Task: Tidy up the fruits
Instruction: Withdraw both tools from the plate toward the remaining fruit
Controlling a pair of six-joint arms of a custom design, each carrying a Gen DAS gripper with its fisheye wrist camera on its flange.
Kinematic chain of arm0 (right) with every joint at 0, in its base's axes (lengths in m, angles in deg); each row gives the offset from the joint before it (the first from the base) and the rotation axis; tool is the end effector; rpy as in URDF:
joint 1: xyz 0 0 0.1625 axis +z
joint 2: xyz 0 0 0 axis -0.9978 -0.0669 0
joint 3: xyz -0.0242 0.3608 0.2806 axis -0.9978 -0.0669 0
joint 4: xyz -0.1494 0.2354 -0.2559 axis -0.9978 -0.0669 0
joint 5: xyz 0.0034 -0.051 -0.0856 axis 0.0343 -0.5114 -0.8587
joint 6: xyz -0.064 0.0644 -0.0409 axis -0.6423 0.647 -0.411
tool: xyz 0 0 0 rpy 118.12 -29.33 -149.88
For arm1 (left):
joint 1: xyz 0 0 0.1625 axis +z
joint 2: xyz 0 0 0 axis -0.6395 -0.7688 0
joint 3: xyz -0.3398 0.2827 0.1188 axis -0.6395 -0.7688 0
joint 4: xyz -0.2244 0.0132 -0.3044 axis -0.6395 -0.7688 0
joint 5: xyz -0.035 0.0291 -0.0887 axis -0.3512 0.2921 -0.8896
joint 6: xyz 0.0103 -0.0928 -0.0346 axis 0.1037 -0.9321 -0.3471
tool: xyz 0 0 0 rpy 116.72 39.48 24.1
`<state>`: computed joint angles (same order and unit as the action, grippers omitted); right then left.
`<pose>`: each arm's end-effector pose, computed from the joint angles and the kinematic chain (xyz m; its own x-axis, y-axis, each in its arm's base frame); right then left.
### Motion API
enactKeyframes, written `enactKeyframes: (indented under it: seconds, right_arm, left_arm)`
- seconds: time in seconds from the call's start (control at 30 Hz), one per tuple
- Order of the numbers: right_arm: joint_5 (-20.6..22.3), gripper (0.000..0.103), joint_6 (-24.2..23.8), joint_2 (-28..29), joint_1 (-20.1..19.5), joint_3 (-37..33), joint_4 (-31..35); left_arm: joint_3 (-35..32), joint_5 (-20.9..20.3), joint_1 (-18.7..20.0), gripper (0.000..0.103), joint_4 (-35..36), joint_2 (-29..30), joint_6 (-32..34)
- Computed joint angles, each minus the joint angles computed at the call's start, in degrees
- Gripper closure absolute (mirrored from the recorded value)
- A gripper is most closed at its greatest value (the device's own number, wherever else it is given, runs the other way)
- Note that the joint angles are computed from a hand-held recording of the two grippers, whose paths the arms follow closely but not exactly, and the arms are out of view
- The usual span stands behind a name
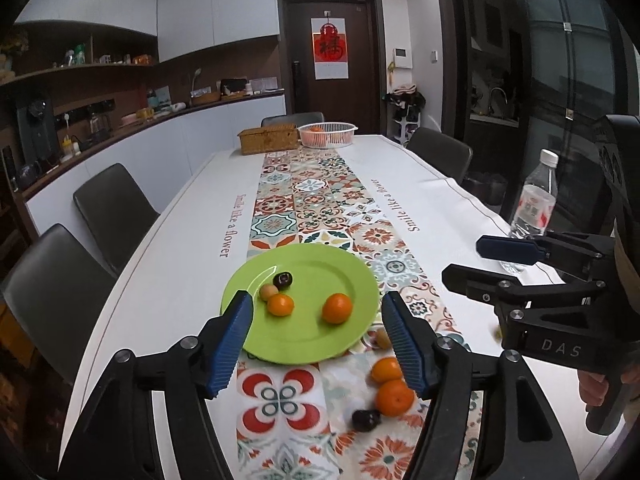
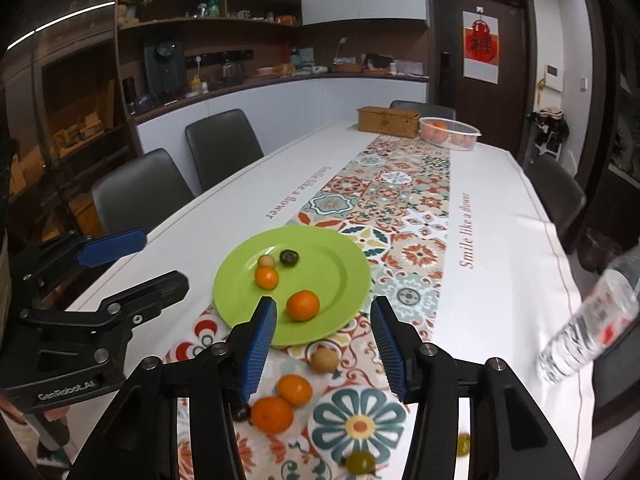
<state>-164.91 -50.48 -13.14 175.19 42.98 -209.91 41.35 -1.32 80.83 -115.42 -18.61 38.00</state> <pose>0.0880 -0.5055 0.2125 -0.7375 -0.0489 0.6736 -0.5571 0.6079 -0.5658 -0.2895 -0.5128 0.0482 -0.5691 0.5018 -0.6514 0.8127 0.4637 -0.3529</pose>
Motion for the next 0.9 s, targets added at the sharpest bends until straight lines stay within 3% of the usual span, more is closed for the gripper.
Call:
enactKeyframes:
  seconds: [0.5, 0.9]
  right_arm:
    - [-2.73, 0.049, 0.31, 3.49, -1.27, 9.83, -17.99]
    - [-4.61, 0.049, 4.1, 5.73, -4.39, 12.43, -18.61]
  left_arm:
    - [9.56, 2.83, -3.04, 0.03, -6.89, 0.42, -3.71]
    - [10.8, 1.63, -1.25, 0.03, -4.93, 2.45, -5.5]
